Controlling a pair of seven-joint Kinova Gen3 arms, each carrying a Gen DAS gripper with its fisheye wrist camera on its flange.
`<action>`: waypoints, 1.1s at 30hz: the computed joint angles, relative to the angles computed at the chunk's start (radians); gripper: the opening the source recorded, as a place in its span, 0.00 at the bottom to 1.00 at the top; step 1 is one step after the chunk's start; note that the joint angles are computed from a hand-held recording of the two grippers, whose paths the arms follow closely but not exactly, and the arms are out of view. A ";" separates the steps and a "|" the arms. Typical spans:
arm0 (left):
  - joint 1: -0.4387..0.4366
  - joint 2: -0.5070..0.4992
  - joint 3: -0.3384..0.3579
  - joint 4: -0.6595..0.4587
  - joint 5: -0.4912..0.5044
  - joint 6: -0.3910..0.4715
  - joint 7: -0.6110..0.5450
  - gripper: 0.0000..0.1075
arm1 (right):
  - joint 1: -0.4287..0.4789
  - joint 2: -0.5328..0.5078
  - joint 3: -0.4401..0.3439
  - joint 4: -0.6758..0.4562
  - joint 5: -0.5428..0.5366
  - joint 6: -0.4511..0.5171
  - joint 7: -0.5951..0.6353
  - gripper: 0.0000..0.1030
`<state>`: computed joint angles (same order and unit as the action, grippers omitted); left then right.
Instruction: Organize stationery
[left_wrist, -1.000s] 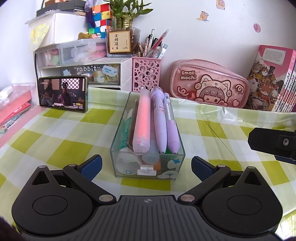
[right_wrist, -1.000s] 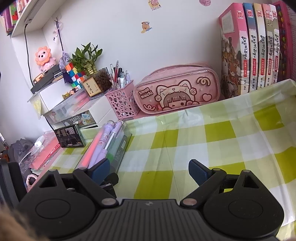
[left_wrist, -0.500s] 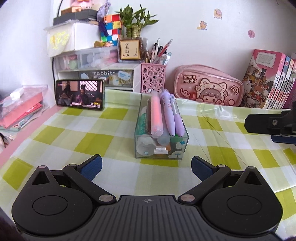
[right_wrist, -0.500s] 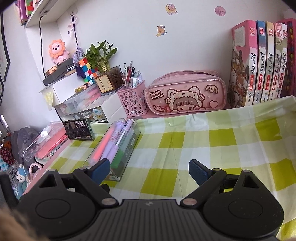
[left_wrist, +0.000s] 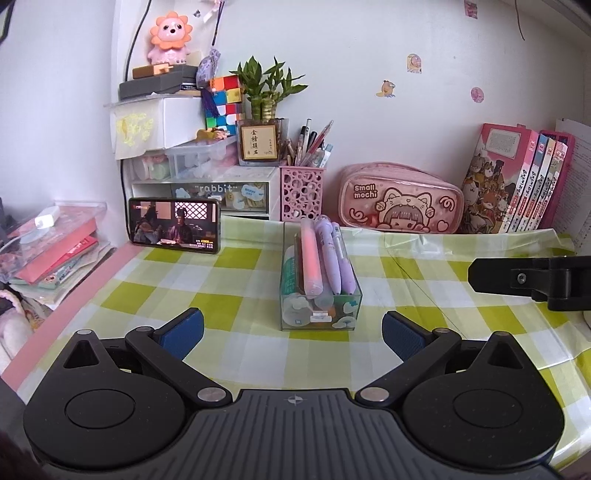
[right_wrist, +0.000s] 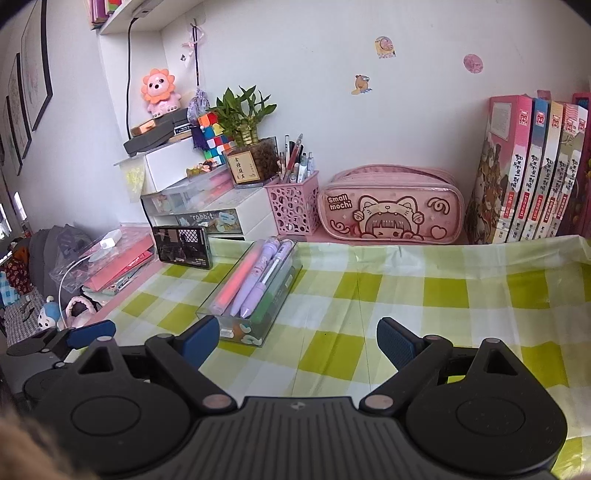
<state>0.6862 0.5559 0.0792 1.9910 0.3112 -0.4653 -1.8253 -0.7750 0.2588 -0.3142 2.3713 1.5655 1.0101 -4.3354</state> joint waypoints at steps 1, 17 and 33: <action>0.002 0.000 -0.001 0.000 0.001 0.000 -0.002 0.91 | -0.002 0.003 0.000 -0.003 -0.004 0.004 0.005 0.80; 0.057 -0.015 -0.034 0.014 0.038 0.009 -0.061 0.91 | 0.025 -0.044 -0.038 0.049 0.090 -0.059 -0.037 0.80; 0.070 -0.012 -0.039 0.002 0.114 0.020 -0.098 0.91 | 0.026 -0.024 -0.012 0.012 0.020 -0.087 0.020 0.80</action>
<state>0.7562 0.5436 0.0405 1.9935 0.4253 -0.4452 -1.9235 -0.7487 0.2351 -0.3263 2.3836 1.5858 0.9229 -4.3154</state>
